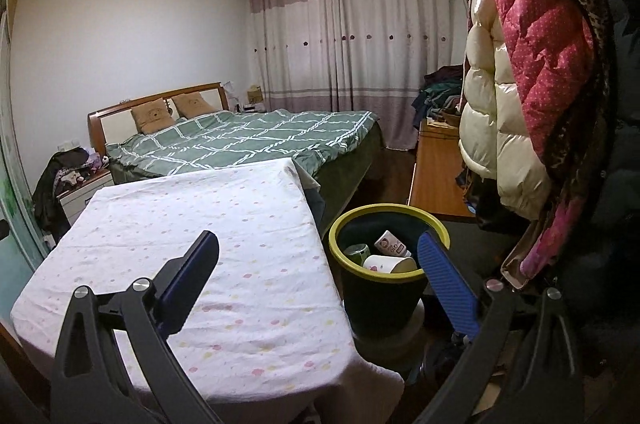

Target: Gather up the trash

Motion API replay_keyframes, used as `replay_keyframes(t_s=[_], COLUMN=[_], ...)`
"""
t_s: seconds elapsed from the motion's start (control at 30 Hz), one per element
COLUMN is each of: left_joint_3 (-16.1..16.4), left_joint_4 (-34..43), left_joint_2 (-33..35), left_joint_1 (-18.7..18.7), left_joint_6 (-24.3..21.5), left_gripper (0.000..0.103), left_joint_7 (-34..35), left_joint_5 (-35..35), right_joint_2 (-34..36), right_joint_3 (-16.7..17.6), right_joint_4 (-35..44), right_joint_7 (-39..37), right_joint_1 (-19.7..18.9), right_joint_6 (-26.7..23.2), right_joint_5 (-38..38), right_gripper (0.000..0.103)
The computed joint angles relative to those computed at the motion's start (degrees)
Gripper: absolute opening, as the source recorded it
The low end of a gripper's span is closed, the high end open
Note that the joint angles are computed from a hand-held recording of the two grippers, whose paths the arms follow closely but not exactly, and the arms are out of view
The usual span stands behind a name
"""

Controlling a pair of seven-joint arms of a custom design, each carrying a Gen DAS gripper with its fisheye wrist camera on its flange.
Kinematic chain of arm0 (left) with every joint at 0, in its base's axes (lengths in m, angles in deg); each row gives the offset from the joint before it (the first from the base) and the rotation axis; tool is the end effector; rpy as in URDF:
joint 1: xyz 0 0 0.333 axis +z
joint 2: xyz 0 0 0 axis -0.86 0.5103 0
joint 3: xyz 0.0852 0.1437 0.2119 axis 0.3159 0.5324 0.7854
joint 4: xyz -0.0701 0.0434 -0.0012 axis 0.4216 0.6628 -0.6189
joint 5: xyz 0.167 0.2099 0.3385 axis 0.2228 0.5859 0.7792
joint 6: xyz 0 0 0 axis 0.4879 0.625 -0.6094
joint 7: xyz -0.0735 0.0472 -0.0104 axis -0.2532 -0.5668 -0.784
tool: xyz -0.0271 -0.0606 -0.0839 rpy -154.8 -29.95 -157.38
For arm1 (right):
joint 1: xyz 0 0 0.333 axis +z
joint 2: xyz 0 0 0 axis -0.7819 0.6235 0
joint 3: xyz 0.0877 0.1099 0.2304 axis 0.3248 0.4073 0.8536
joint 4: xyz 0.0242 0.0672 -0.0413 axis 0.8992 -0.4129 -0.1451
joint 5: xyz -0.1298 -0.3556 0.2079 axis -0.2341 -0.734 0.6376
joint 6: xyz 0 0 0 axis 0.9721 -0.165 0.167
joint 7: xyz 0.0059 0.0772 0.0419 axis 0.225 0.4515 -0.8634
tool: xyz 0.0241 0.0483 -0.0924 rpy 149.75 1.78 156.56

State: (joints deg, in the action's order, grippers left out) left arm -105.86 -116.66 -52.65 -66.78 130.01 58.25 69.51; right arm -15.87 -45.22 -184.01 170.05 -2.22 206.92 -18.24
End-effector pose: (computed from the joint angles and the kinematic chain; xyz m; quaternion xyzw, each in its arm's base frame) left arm 0.5225 -0.2282 0.5025 -0.7548 0.4022 -0.2823 0.4346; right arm 0.6392 0.2595 0.4964 -0.6534 0.5029 -0.3233 0.4643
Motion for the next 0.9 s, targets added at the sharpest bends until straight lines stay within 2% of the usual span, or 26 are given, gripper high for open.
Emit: replay_keyframes(t_s=[0.1,0.37,0.9], left_joint_3=[-0.1,0.2,0.1], left_joint_4=[0.3,0.9,2.4], left_joint_2=[0.1,0.7,1.7], left_joint_1=[-0.1,-0.3,-0.8], left_joint_6=[0.0,1.1,-0.7], left_gripper=[0.098,0.098,0.098], left_joint_7=[0.0,1.6,2.7], left_joint_5=[0.0,-1.0,-0.6], right_joint_2=[-0.3,-0.2,0.0], right_joint_3=[-0.2,-4.4,-0.6], right_joint_4=[-0.4,-0.9,0.3], right_joint_7=[-0.1,0.4,2.7], right_joint_1=[0.3,4.4,0.0], right_joint_6=[0.0,0.3,-0.8], right_joint_5=[0.0,0.6,-2.1], right_gripper=[0.095,0.096,0.096])
